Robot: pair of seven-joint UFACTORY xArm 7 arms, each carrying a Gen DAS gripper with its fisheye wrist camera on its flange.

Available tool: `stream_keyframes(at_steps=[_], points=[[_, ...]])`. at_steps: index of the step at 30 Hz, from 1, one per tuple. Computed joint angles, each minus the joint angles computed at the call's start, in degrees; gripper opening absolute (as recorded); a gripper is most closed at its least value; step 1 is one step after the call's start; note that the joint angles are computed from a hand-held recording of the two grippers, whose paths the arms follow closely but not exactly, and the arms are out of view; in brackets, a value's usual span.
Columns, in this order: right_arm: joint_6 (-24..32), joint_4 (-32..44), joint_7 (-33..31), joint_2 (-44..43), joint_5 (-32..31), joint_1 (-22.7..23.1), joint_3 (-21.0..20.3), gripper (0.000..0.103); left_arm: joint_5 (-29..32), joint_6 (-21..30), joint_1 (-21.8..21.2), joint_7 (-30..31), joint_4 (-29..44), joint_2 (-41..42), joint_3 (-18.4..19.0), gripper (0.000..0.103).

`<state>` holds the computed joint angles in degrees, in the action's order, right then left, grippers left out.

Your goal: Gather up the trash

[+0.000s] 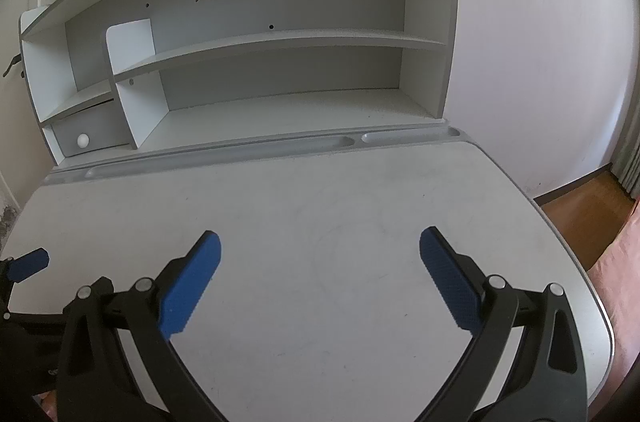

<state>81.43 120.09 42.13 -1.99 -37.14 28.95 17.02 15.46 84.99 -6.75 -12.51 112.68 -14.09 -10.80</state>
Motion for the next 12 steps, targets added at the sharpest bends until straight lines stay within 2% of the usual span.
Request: stream_keyframes(at_steps=[5, 12], points=[[1.35, 1.41, 0.37, 0.82, 2.44, -0.11, -0.66, 0.096, 1.59, 3.12, 0.15, 0.18, 2.34, 1.72, -0.43, 0.097], [10.64, 7.23, -2.23, 4.18, 7.81, 0.7, -3.33, 0.096, 1.72, 5.79, -0.15, 0.96, 3.0, 2.54, 0.69, 0.097]])
